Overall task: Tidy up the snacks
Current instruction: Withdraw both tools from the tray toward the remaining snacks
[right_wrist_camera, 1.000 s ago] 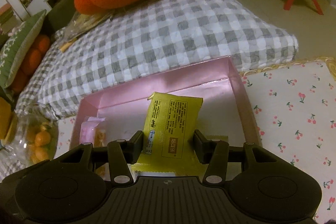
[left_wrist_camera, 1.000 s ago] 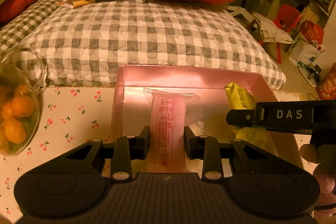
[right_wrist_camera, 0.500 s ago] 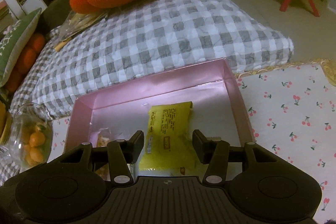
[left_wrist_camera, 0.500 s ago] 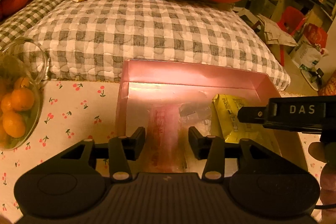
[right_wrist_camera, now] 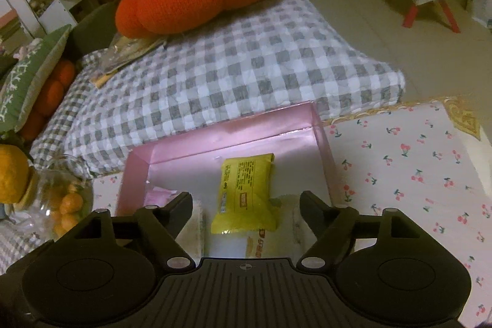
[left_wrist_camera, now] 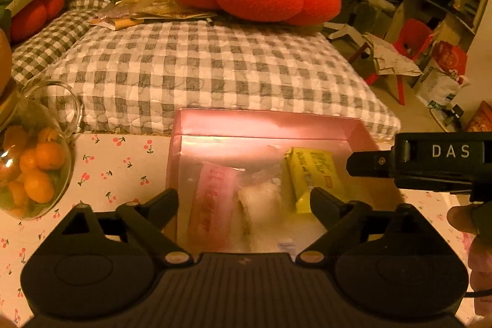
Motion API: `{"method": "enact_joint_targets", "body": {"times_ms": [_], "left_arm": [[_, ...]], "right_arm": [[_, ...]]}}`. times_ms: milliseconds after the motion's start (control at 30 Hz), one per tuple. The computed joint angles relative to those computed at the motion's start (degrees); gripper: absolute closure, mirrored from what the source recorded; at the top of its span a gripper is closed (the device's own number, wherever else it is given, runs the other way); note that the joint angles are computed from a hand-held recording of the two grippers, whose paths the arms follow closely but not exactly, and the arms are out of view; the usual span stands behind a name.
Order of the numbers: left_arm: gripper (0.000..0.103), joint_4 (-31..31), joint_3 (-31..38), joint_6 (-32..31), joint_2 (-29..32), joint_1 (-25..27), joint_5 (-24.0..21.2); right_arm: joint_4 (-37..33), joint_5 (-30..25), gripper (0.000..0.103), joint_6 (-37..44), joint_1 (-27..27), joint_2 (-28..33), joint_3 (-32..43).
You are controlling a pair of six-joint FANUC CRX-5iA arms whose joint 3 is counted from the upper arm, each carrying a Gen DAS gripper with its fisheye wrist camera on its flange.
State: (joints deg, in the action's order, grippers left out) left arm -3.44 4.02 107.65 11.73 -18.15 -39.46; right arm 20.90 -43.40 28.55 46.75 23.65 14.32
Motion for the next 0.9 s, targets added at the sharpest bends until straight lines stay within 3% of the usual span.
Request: {"method": "enact_joint_targets", "body": {"times_ms": [233,567,900], "left_arm": [[0.002,-0.45,-1.87,-0.28,-2.96,-1.02,-0.86],[0.0,1.1,-6.03,-1.12,-7.7,-1.0,-1.48],[0.0,-3.23,-9.57,-0.24,-12.79,-2.15,-3.19]], "right_arm": [[2.64,0.2,0.021,-2.63,1.33,-3.97,-3.99],[8.24,-0.02,0.017,-5.26,4.84,-9.37,-10.71],[12.18,2.68,0.016,-9.8,8.07,-15.03,-18.34]]}}
